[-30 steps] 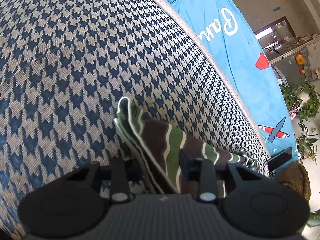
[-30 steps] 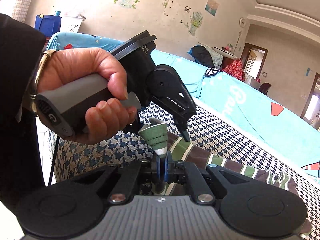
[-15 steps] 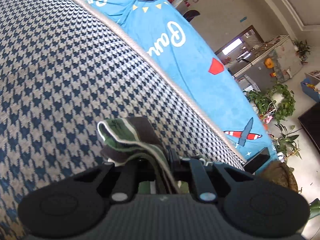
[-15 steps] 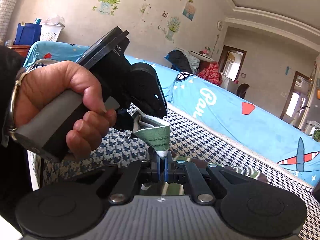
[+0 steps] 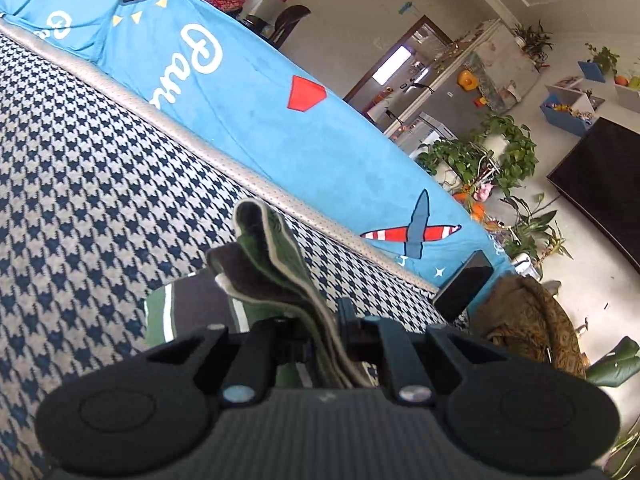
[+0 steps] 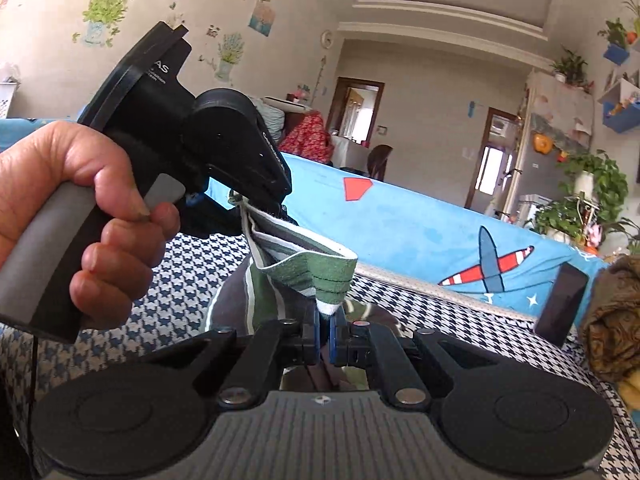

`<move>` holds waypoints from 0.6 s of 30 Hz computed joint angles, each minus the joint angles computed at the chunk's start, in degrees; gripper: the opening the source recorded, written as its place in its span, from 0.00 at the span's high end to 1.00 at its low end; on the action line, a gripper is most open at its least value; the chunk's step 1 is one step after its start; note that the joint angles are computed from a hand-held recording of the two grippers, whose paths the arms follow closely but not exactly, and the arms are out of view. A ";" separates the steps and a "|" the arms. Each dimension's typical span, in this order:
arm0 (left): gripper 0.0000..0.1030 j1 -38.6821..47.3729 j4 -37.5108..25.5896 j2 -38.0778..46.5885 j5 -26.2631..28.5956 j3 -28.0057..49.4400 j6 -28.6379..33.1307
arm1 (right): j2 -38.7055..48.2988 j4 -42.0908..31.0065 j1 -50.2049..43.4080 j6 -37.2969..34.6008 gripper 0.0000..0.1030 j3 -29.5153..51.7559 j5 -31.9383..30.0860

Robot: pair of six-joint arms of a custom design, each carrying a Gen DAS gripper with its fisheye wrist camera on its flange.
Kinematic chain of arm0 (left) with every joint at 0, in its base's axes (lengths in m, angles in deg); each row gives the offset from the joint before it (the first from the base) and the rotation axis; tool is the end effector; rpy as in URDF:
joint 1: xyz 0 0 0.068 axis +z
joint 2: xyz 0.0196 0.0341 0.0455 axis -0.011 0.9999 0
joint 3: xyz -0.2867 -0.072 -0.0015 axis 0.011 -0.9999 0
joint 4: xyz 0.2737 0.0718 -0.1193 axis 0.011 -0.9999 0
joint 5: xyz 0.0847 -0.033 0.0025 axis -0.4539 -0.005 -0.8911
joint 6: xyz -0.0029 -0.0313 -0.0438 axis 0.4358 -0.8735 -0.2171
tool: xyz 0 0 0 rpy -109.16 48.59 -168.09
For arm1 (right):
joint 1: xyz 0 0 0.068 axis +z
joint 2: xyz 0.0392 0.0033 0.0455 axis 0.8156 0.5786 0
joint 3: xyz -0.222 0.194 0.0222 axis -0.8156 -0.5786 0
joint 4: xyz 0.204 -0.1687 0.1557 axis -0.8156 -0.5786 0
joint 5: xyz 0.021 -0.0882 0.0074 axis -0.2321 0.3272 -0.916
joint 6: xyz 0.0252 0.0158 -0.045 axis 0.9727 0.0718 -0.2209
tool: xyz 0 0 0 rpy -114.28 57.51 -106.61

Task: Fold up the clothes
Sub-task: 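Lift the grasped end and fold it over the shirt with the right gripper, then open the right gripper to release the folded shirt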

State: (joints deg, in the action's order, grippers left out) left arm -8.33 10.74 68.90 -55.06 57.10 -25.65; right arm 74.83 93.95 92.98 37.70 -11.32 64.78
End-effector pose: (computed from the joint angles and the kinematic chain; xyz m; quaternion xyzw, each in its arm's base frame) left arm 0.2530 -0.0383 0.1568 -0.2204 0.8277 -0.2566 0.4477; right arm 0.1946 0.1473 0.1215 -0.3028 0.7372 0.0788 0.5988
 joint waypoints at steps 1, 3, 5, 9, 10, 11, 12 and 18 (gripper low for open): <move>0.90 -0.80 0.50 2.15 -0.13 1.29 0.24 | -0.32 -0.50 -0.66 0.43 0.96 0.07 0.29; 0.90 -2.03 1.49 5.96 -0.23 3.35 0.88 | -0.48 -1.20 -1.30 1.32 0.96 0.16 1.27; 0.90 -3.15 2.14 9.56 -0.22 5.54 1.57 | -0.59 -2.07 -1.89 2.58 0.96 0.17 2.15; 0.78 -4.55 2.60 16.26 1.19 9.23 2.40 | -2.19 -8.95 -4.28 8.37 0.96 1.01 2.79; 0.63 -4.83 2.16 17.34 1.15 9.90 2.16 | -2.54 -11.43 -5.00 10.16 0.96 1.54 2.90; 0.53 -4.90 2.11 17.74 0.96 10.03 1.07 | -2.70 -13.78 -5.95 12.48 0.95 1.99 2.73; 0.35 -4.62 2.24 17.55 1.04 9.92 -0.22 | -2.74 -16.08 -7.00 14.98 0.94 2.45 2.40; 0.11 -1.62 3.46 12.01 0.47 7.42 -2.02 | -4.74 -21.96 -12.29 24.00 0.78 2.46 2.54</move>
